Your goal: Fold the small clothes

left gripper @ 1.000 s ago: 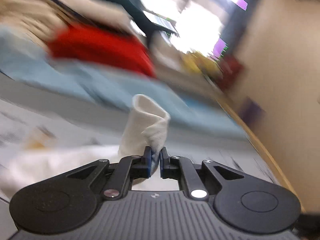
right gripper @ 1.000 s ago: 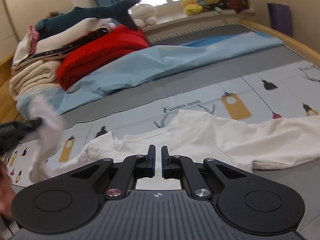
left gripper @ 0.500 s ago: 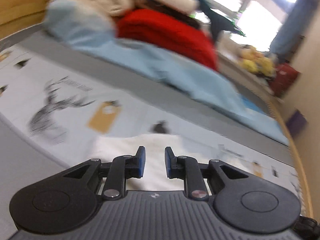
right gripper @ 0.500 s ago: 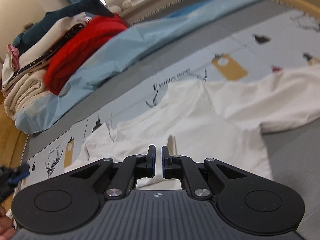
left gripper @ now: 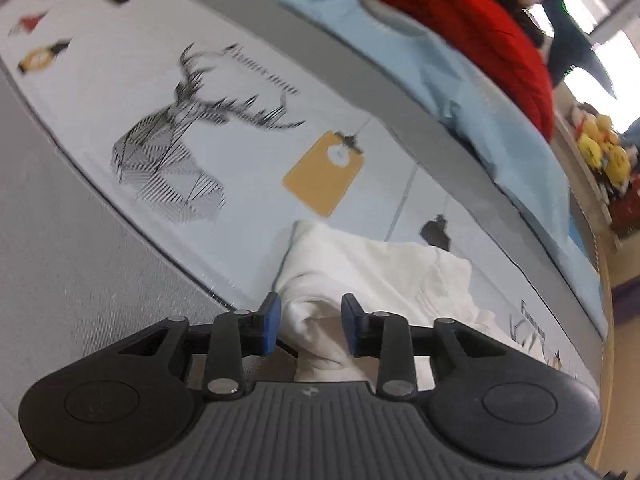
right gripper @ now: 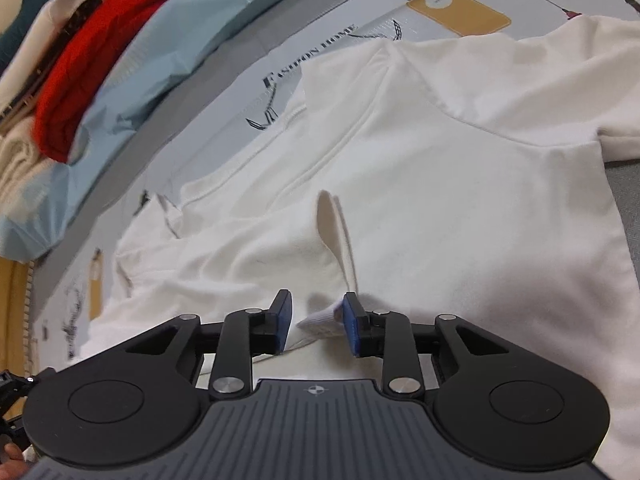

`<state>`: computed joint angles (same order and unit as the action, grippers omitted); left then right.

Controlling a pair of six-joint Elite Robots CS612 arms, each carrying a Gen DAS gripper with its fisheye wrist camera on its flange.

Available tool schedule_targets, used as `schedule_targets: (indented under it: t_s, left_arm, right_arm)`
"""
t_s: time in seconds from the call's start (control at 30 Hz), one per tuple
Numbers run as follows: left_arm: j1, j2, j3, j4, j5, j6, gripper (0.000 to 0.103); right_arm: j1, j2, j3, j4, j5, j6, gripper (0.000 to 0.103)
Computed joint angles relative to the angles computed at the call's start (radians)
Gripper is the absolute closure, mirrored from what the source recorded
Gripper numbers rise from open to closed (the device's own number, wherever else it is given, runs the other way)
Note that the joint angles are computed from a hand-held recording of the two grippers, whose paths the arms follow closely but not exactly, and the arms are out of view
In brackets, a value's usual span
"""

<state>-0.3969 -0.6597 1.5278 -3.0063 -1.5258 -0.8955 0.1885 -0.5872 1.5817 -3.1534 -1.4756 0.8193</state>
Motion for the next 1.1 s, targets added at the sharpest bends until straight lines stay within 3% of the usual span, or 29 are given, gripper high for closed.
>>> schedule_targets:
  t_s: [0.03,0.13,0.27,0.37,0.43,0.5,0.57,0.6,0.7,0.73,0.8,0.97,1.1]
  left_arm:
    - [0.001,0.001,0.005,-0.011,-0.004,-0.009,0.060]
    - [0.007,0.017,-0.005,-0.006,-0.021,-0.045,0.056]
    - [0.010,0.033,-0.015,-0.025,-0.054,-0.070,0.056]
    - [0.005,0.034,-0.017,-0.040,-0.039,-0.068,0.056]
    - [0.002,0.028,-0.010,-0.064,-0.014,-0.074,0.056]
    - [0.000,0.023,0.000,-0.114,-0.003,-0.072,0.056]
    - [-0.002,0.018,0.006,-0.150,0.002,-0.051,0.056]
    - [-0.003,0.015,0.006,-0.149,0.007,-0.041,0.056]
    - [-0.009,0.012,-0.001,-0.120,0.019,-0.003,0.056]
    - [-0.010,0.014,-0.006,-0.104,0.013,0.009,0.056]
    - [-0.013,0.018,-0.017,-0.079,-0.003,0.026,0.056]
    - [-0.024,0.031,-0.038,-0.062,-0.052,0.106,0.056]
    - [-0.031,0.043,-0.049,-0.037,-0.097,0.185,0.058]
  right_arm:
    - [0.003,0.001,-0.006,0.017,-0.011,-0.012,0.076]
    - [0.011,-0.001,-0.010,0.018,-0.047,-0.056,0.100]
    - [0.008,-0.001,-0.003,-0.063,-0.047,-0.078,0.102]
    - [-0.003,-0.004,0.019,-0.238,-0.047,-0.053,0.102]
    - [-0.003,-0.016,0.037,-0.370,-0.098,-0.076,0.102]
    - [0.003,-0.034,0.055,-0.474,-0.188,-0.159,0.103]
    - [0.011,-0.053,0.069,-0.443,-0.308,-0.231,0.103]
    - [0.005,-0.062,0.079,-0.378,-0.353,-0.212,0.103]
    - [-0.025,-0.070,0.094,-0.146,-0.378,-0.105,0.102]
    - [-0.032,-0.069,0.097,-0.114,-0.373,-0.089,0.102]
    - [-0.040,-0.068,0.106,-0.115,-0.365,-0.056,0.102]
    - [-0.020,-0.054,0.089,-0.228,-0.487,-0.126,0.101]
    - [-0.036,-0.052,0.089,-0.208,-0.423,-0.094,0.101]
